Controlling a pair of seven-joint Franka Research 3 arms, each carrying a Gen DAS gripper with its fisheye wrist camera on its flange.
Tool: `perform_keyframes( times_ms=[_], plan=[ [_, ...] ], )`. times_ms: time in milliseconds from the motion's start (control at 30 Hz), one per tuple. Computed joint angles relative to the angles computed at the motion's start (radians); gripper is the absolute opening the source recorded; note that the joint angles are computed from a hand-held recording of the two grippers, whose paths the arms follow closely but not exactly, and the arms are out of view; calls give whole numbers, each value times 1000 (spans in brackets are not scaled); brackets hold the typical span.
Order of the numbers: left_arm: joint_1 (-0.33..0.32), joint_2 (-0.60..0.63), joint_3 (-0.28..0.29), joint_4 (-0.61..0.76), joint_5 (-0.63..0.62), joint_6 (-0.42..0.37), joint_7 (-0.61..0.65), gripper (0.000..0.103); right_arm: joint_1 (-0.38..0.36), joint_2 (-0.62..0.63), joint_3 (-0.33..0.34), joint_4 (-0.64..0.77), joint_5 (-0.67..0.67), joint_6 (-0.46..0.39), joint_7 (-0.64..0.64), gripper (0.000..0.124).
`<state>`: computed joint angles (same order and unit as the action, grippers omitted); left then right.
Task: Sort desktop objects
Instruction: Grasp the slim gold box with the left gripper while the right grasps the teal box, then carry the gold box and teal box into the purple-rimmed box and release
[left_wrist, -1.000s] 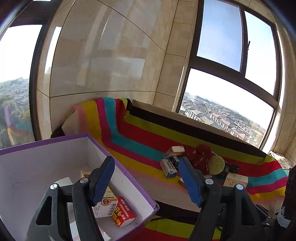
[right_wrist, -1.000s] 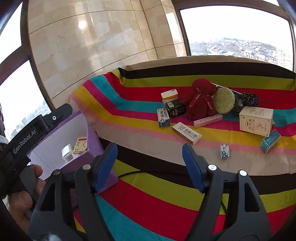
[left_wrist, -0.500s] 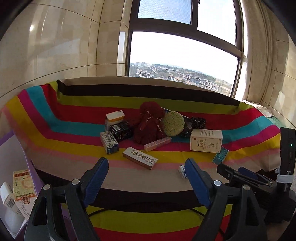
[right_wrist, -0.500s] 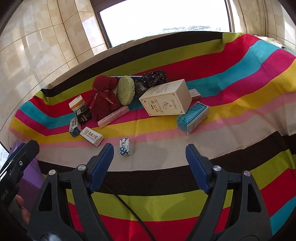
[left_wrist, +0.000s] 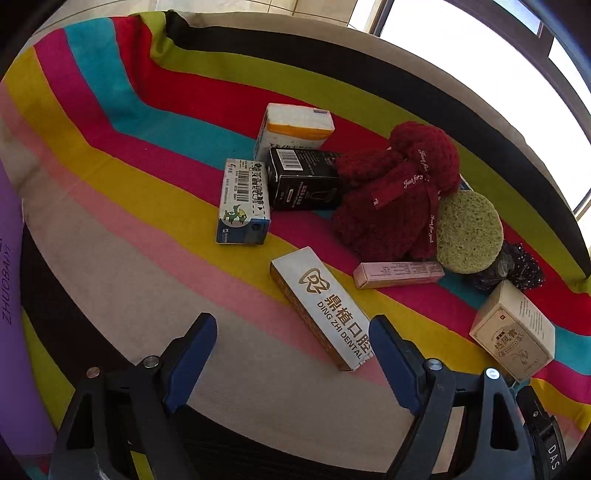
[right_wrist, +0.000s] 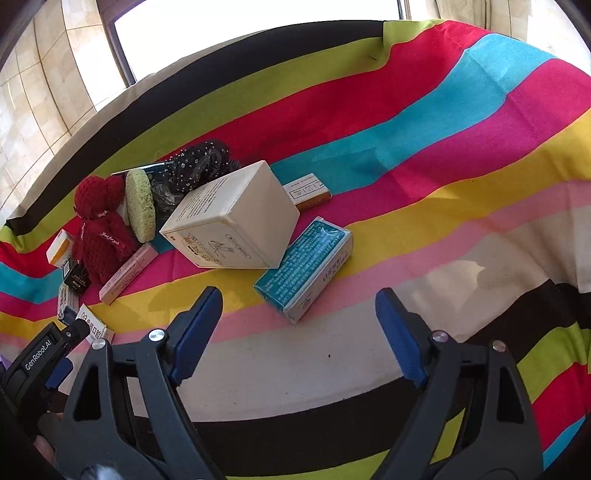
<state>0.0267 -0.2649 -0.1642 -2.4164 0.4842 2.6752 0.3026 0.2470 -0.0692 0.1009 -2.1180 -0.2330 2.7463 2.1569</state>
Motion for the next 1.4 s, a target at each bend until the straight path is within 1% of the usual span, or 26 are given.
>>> perform_keyframes(
  times_ms=[67, 100, 200, 233, 267, 300, 333, 367, 400, 433, 467, 500, 533, 567, 633, 700, 800, 900, 967, 1033, 1067, 1100, 1200, 1233, 1267, 1400],
  plan=[
    [17, 29, -25, 37, 58, -52, -35, 85, -3, 27, 3, 34, -44, -36, 37, 86],
    [16, 37, -25, 47, 73, -60, -44, 85, -1, 40, 1, 49, -62, -53, 53, 86],
    [6, 62, -22, 70, 120, -68, -33, 85, 9, 66, -12, 75, -88, -81, 79, 86],
    [-3, 73, -17, 77, 126, -66, 4, 83, 12, 71, -18, 78, -85, -88, 82, 86],
    [-5, 73, -18, 72, 161, -53, 12, 81, 15, 74, -22, 78, -73, -88, 72, 83],
    [-4, 65, -15, 54, 186, -14, 9, 71, 17, 72, -26, 71, -101, -80, 87, 80],
    [-6, 58, -14, 44, 197, -1, 15, 63, 19, 69, -28, 66, -123, -80, 93, 76],
    [-13, 50, -4, 29, 190, 31, 45, 58, 20, 65, -30, 59, -150, -72, 101, 74],
    [-18, 42, 4, 16, 178, 57, 79, 47, 20, 60, -31, 50, -158, -65, 101, 73],
    [-19, 33, 6, 5, 172, 70, 100, 42, 18, 52, -33, 39, -157, -57, 98, 69],
    [-18, 25, 7, -8, 167, 86, 112, 40, 15, 43, -34, 27, -151, -45, 93, 58],
    [-19, 16, 16, -27, 151, 120, 137, 36, 11, 34, -36, 13, -129, -29, 74, 50],
    [-21, 9, 23, -44, 131, 148, 162, 24, 8, 24, -38, -4, -92, -10, 37, 41],
    [-25, -1, 30, -59, 102, 159, 188, 15, 6, 11, -41, -26, -34, 15, -18, 38],
    [-31, -27, 47, -98, 52, 204, 246, 16, 1, -18, -42, -67, 51, 43, -98, 38],
    [-64, -52, 90, -147, -39, 269, 336, 16, -7, -53, -34, -108, 89, 55, -140, 37],
    [-110, -100, 143, -212, -148, 316, 446, 16, -11, -121, -25, -183, 161, 72, -206, 37],
    [-136, -163, 178, -276, -219, 337, 521, 16, 20, -194, -47, -258, 298, 89, -327, 37],
    [-137, -216, 182, -319, -247, 337, 553, 16, 27, -249, -48, -311, 361, 93, -383, 37],
    [-132, -278, 171, -358, -265, 329, 583, 16, 41, -271, -48, -335, 421, 112, -427, 37],
    [-126, -311, 149, -372, -269, 322, 588, 16, 34, -296, -40, -356, 431, 111, -435, 37],
    [-124, -339, 145, -382, -270, 317, 605, 16, 28, -317, -31, -374, 441, 109, -440, 37],
    [-117, -399, 103, -400, -264, 306, 626, 16, 53, -353, -34, -416, 503, 119, -475, 37],
    [-116, -413, 93, -405, -236, 301, 585, 16, 51, -338, -24, -412, 510, 131, -475, 37],
    [-99, -392, 50, -385, -252, 312, 615, 16, 47, -348, -17, -416, 514, 124, -475, 37],
    [-95, -473, 7, -413, -227, 283, 602, 16, 30, -397, 13, -446, 508, 116, -461, 37]
  ],
)
